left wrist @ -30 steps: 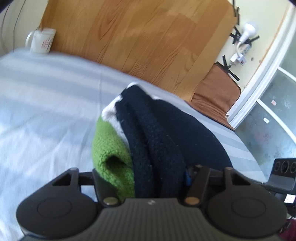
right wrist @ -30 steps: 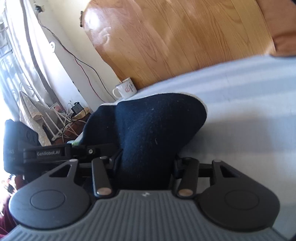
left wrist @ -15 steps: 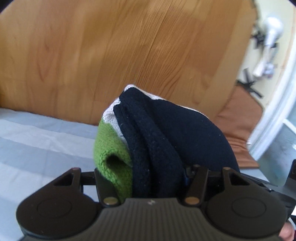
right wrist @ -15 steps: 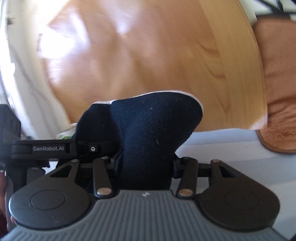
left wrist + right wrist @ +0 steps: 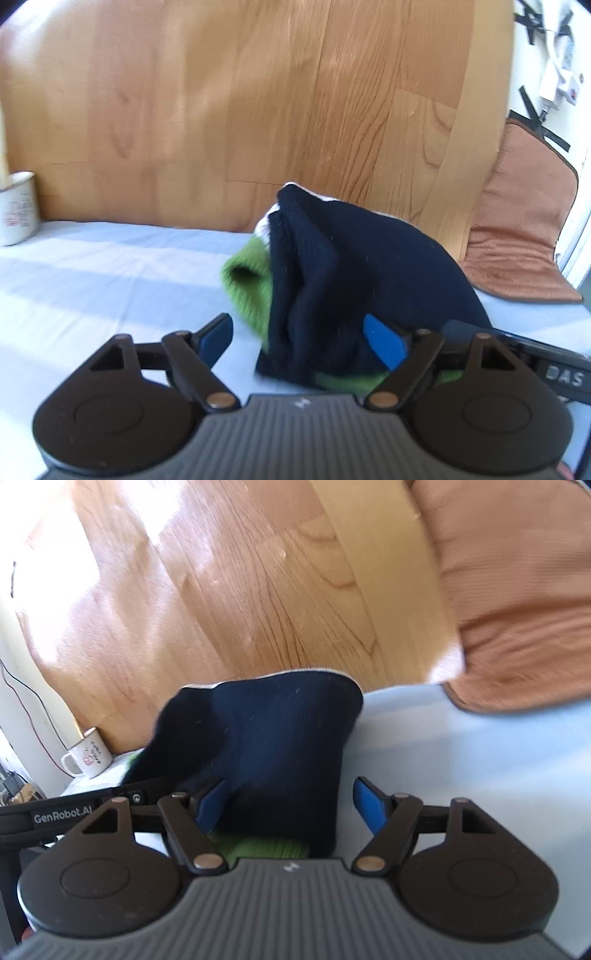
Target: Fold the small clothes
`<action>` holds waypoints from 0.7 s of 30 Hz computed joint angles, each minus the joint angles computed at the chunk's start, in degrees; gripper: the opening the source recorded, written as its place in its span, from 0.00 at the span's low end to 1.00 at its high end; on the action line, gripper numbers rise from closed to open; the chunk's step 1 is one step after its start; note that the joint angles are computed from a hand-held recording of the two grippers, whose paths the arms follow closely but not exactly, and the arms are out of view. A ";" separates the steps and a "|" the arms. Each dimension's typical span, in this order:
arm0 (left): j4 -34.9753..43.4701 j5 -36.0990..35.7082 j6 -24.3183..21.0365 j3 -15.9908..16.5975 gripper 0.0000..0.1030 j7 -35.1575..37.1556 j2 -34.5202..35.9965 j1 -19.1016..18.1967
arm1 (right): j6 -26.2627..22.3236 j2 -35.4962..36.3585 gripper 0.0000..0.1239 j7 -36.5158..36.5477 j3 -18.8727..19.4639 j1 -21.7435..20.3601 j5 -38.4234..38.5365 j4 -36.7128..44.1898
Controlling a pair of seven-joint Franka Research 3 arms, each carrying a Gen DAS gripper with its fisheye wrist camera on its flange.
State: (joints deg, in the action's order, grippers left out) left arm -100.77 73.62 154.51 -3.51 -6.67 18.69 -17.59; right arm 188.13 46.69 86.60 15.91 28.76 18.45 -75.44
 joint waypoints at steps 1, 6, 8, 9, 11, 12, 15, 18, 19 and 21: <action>-2.46 1.31 -1.40 -0.01 0.84 -1.45 -1.96 -0.93 | 2.55 -2.84 0.63 -4.00 0.83 0.08 4.58 -5.00; -10.81 2.83 -8.48 -3.91 0.88 -3.64 -8.42 -2.60 | 15.74 -11.86 0.65 2.11 -1.74 3.94 3.07 -22.67; -14.08 2.74 -9.85 -5.53 0.89 -5.23 -10.59 -2.62 | 19.06 -13.64 0.66 2.73 -3.16 6.12 5.45 -26.40; -15.06 2.55 -10.47 -6.29 0.90 -5.67 -11.23 -2.59 | 20.13 -14.45 0.66 3.13 -3.30 6.67 6.27 -28.01; -16.31 1.94 -12.60 -7.67 0.91 -6.11 -11.77 -2.85 | 21.73 -15.76 0.66 2.90 -4.28 8.28 8.38 -30.25; -16.70 1.36 -13.41 -8.15 0.91 -5.82 -11.86 -2.90 | 21.94 -16.10 0.66 2.15 -5.06 9.34 9.83 -30.70; -17.71 2.94 -16.76 -9.27 0.95 -7.69 -12.85 -3.66 | 22.26 -17.01 0.66 0.46 -5.87 10.74 11.82 -32.02; -18.48 4.24 -19.22 -10.07 0.97 -8.68 -13.20 -4.15 | 23.43 -16.76 0.66 -2.38 -6.87 12.58 14.42 -31.65; -18.59 4.66 -19.89 -10.28 0.99 -9.16 -13.22 -4.29 | 23.20 -16.78 0.66 -3.10 -6.92 12.73 15.07 -31.57; -18.34 4.74 -21.06 -10.56 1.00 -9.25 -12.99 -4.46 | 23.68 -17.10 0.66 -2.91 -6.02 11.85 14.70 -32.43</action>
